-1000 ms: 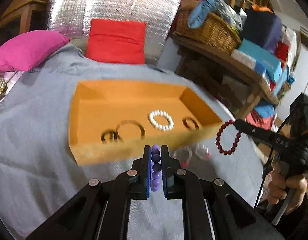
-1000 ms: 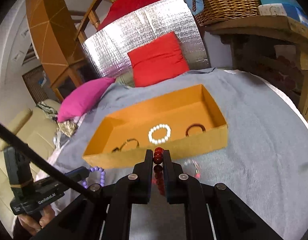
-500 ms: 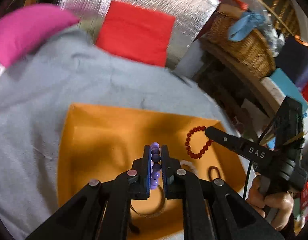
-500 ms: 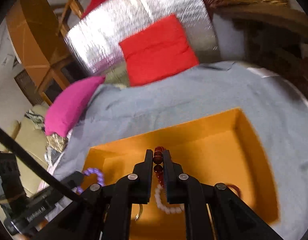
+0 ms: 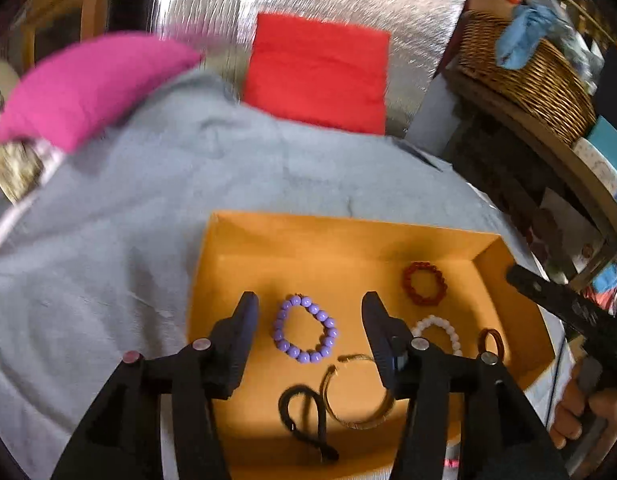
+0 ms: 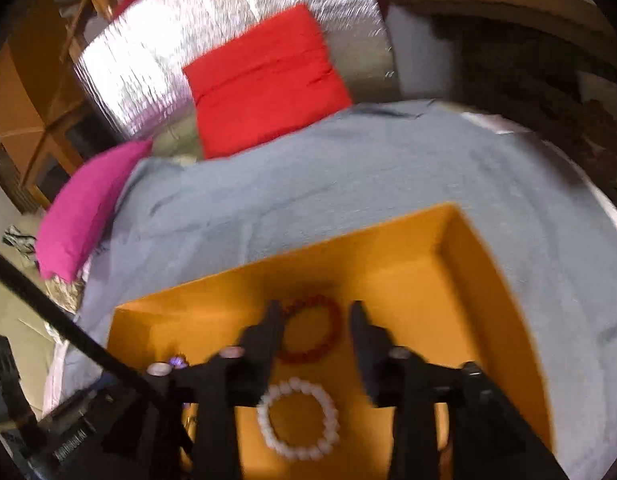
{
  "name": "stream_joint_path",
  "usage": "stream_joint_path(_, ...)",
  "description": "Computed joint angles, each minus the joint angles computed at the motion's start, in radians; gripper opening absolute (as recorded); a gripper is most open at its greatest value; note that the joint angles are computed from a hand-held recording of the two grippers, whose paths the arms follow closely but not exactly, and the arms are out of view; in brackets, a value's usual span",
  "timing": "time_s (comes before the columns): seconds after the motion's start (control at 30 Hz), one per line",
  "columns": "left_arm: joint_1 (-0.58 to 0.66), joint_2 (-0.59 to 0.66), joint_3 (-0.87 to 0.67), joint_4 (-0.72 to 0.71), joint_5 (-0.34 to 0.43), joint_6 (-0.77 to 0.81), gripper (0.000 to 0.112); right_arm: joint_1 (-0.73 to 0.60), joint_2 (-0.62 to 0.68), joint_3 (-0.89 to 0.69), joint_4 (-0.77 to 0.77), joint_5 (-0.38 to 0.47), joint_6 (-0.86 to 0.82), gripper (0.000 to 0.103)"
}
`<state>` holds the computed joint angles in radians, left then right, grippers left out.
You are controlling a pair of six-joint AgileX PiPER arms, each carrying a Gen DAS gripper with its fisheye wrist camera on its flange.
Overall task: Organize jewelry
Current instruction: 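Lower both held bracelets into the orange box and open both tools, then withdraw both open tools from the box toward the two pink bracelets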
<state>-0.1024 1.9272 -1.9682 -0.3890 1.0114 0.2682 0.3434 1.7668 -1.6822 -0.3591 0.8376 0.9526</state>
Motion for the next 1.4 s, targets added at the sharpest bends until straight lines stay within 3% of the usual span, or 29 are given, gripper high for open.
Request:
stream_joint_path(0.13,-0.006,-0.183,0.220,-0.003,-0.093,0.045,0.063,0.099,-0.243,0.272,-0.174,-0.040,0.165,0.043)
stream_joint_path(0.27,-0.047,-0.401,0.503,0.011,-0.228,0.113,0.071,0.260,-0.448,0.468,-0.330,0.060,0.350,0.043)
stream_joint_path(0.4,-0.044,-0.612,0.813,0.009,-0.355,0.203,0.075,0.415,-0.582,0.598,-0.376,0.168,0.497,0.045)
stream_joint_path(0.47,-0.051,-0.662,0.901,0.039,-0.357,0.190,0.075,0.462,-0.635,0.658,-0.374,0.194,0.555,0.045)
stream_joint_path(0.57,-0.053,-0.679,0.929,0.052,-0.318,0.177,0.075,0.519,-0.673,0.720,-0.348,0.191,0.617,0.045)
stream_joint_path(0.67,-0.083,-0.713,0.974,0.116,-0.380,0.150,0.075,0.578,-0.687,0.756,-0.372,0.212,0.663,0.045)
stream_joint_path(0.73,-0.108,-0.703,0.983,0.176,-0.419,0.114,0.075,0.562,-0.711,0.792,-0.368,0.187,0.676,0.045)
stream_joint_path(0.9,-0.113,-0.617,0.937,0.156,-0.376,0.105,0.075,0.420,-0.732,0.851,-0.263,0.065,0.664,0.045)
stream_joint_path(1.03,-0.173,-0.595,0.965,0.298,-0.435,-0.028,0.075,0.377,-0.708,0.840,-0.215,0.027,0.631,0.045)
stream_joint_path(1.27,-0.268,-0.606,1.011,0.488,-0.517,-0.235,0.075,0.388,-0.705,0.823,-0.203,0.046,0.583,0.045)
stream_joint_path(1.4,-0.328,-0.595,1.044,0.725,-0.563,-0.458,0.075,0.341,-0.760,0.859,-0.159,0.029,0.538,0.045)
